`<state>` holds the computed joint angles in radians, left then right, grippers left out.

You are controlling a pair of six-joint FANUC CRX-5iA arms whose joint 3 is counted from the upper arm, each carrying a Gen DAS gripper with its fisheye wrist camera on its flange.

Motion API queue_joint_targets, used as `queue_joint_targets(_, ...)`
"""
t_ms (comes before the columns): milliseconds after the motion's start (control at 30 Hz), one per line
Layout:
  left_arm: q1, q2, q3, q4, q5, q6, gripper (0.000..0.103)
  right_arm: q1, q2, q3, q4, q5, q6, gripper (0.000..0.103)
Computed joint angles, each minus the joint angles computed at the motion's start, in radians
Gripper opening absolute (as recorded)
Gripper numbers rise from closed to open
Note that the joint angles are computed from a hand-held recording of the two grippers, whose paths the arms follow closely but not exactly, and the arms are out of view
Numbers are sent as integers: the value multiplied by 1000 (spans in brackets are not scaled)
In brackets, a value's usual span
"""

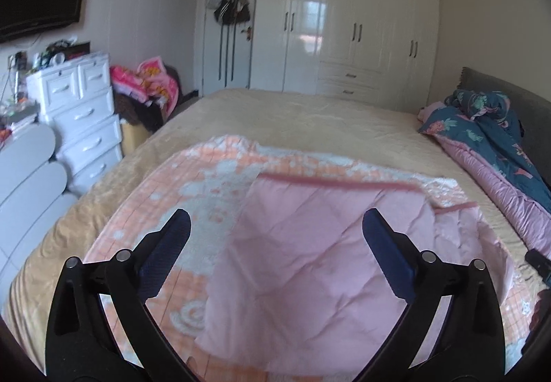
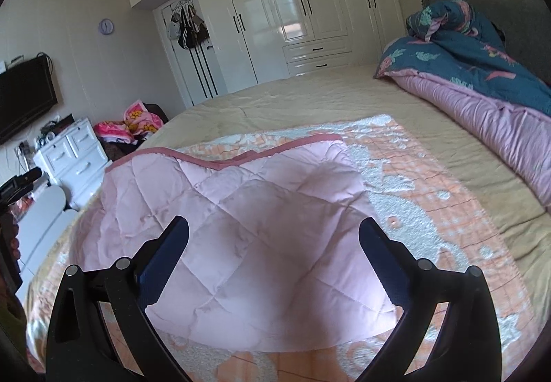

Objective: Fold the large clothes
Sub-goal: 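Move both grippers to the edge of the folded jacket and grasp it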

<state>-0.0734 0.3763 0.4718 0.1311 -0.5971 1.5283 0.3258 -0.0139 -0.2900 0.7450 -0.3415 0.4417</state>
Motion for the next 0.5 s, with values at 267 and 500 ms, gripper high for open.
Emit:
queue_joint_targets(267,67,-13,-181,167,-5,-78,94,-16,19,23,-68,-63,63,99)
queue_joint_targets(500,92,32,-215,310,-23,-217,94,-43,53,52,-138,-120,113,99)
